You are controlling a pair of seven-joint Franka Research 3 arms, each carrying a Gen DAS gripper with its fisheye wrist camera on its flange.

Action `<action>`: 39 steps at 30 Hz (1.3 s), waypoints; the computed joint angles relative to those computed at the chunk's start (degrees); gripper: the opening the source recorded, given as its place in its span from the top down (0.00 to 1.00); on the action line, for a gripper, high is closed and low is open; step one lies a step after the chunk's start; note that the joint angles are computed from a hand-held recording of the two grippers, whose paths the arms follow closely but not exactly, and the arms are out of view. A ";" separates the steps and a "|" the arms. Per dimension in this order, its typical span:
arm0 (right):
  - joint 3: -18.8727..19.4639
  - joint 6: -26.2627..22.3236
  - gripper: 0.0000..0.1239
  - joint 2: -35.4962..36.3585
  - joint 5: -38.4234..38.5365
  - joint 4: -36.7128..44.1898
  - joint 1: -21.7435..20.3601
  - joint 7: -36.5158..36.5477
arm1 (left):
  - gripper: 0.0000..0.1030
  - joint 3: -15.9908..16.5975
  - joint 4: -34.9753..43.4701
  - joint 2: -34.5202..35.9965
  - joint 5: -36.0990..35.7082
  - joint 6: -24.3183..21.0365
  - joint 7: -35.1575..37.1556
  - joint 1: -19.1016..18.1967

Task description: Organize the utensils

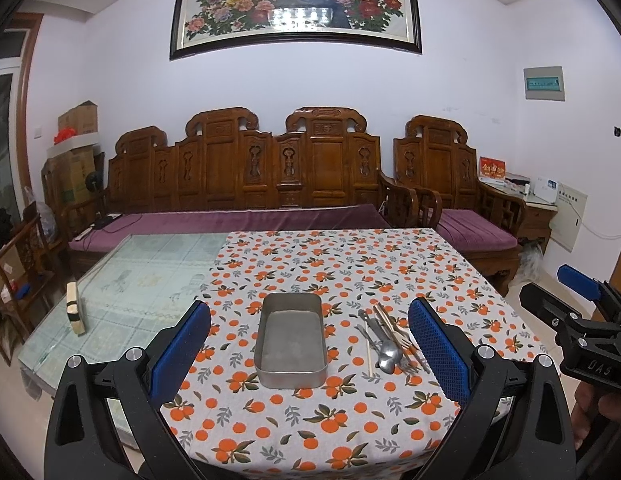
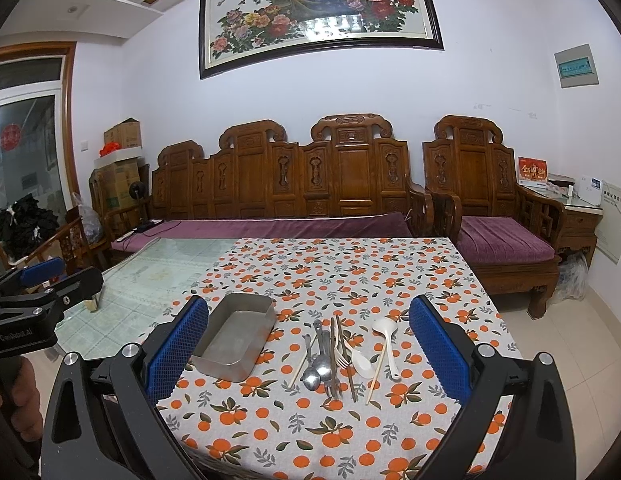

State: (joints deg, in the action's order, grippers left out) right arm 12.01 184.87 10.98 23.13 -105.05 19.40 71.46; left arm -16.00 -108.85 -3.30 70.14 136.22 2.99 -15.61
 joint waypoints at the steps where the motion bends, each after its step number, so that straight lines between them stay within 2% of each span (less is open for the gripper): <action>1: -0.20 -0.04 0.19 -0.08 -0.07 -0.02 0.18 0.11 | 0.07 0.03 -0.08 -0.06 0.00 0.10 0.00 0.01; 12: 0.73 -1.63 0.19 0.15 1.65 0.59 -1.30 -1.55 | 0.07 0.60 -0.28 0.94 -2.83 1.72 2.44 0.37; 19: -2.97 -2.43 0.19 2.65 -0.55 1.72 1.36 0.70 | 0.07 1.74 0.16 3.42 -6.82 4.38 5.68 0.54; 22: -2.04 -2.63 0.19 4.00 -0.48 2.47 0.23 0.46 | 0.07 2.33 0.71 4.74 -7.80 5.29 6.95 0.49; 24: 0.65 -2.66 0.20 5.37 0.64 3.42 -2.21 -1.40 | 0.07 2.75 1.15 5.69 -8.61 6.09 7.93 0.46; 26: 1.80 -2.50 0.21 6.49 1.15 4.11 -3.20 -2.68 | 0.07 3.28 1.72 6.97 -9.32 7.02 8.87 0.48; 30: 3.53 -4.14 0.27 10.44 1.80 8.06 -5.03 -5.23 | 0.07 4.46 2.75 9.16 -10.44 9.51 10.61 0.56; 31: 2.90 -4.42 0.28 11.29 1.60 9.03 -4.54 -5.26 | 0.07 4.69 3.35 9.87 -10.68 9.70 11.15 0.46; 33: -0.76 -4.47 0.28 13.62 -0.05 11.61 -1.73 -3.61 | 0.07 5.27 4.03 10.97 -11.61 11.19 12.61 0.53; 39: 1.50 -7.72 0.28 21.67 -1.30 21.13 -4.23 -7.02 | 0.07 6.89 7.20 14.66 -13.46 13.41 16.29 0.22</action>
